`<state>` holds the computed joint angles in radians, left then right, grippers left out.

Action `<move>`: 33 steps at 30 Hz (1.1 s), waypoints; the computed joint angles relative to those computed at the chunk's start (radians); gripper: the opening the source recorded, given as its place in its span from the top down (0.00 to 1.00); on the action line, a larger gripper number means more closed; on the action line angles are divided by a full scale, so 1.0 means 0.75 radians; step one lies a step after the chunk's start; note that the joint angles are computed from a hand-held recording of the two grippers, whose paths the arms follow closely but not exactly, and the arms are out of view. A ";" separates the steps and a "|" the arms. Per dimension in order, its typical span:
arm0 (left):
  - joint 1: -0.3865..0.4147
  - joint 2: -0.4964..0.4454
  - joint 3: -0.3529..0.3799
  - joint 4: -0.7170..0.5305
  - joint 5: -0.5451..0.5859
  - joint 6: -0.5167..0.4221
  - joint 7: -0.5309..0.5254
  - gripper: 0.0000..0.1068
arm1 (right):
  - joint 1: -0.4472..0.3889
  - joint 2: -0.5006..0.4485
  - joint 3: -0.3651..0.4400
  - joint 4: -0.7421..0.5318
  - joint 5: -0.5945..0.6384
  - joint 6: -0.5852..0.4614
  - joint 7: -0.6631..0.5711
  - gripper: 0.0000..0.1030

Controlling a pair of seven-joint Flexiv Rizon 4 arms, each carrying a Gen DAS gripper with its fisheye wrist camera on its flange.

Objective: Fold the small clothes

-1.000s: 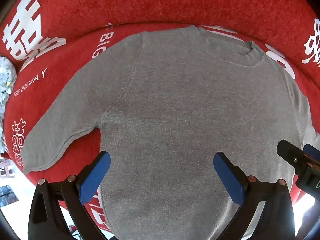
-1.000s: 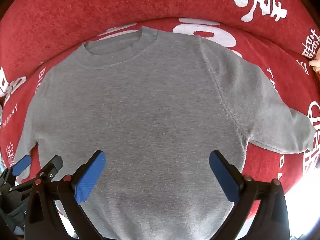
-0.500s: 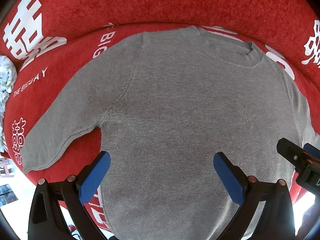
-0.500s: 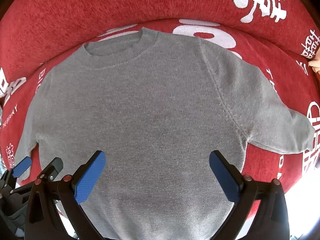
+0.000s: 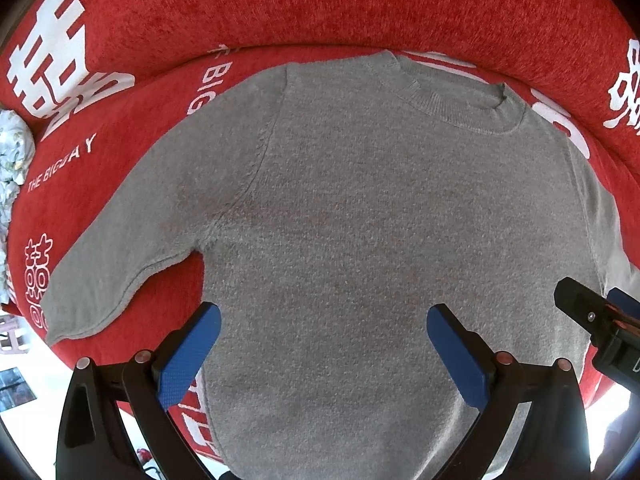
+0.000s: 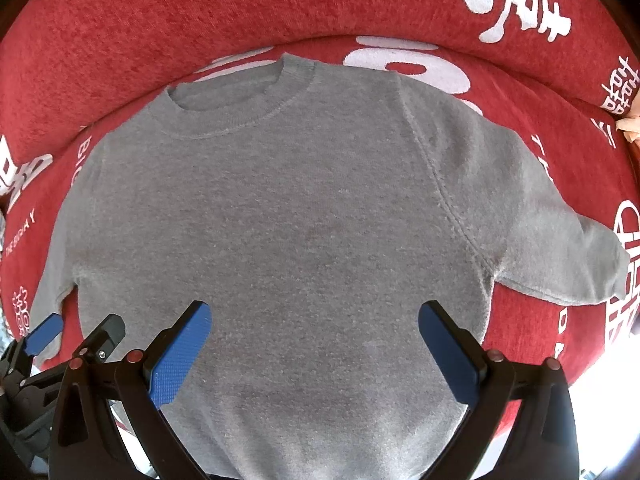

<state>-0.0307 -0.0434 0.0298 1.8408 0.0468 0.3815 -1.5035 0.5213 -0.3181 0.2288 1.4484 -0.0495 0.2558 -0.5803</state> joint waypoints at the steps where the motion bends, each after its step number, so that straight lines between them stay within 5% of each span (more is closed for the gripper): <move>1: 0.000 0.000 0.000 -0.001 0.002 -0.002 -0.001 0.04 | 0.000 0.001 0.000 0.002 0.001 0.001 0.000 0.00; 23: 0.001 -0.012 -0.003 -0.043 0.012 -0.093 -0.009 0.04 | 0.006 0.007 0.004 0.003 0.008 0.003 -0.001 0.00; 33: 0.006 0.010 0.005 0.012 -0.010 0.003 0.001 0.04 | 0.012 -0.003 0.006 -0.013 0.014 -0.005 -0.001 0.00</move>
<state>-0.0263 -0.0356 0.0333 1.8500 0.0396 0.3836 -1.5030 0.5300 -0.3204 0.2331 1.4387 -0.0392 0.2519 -0.5809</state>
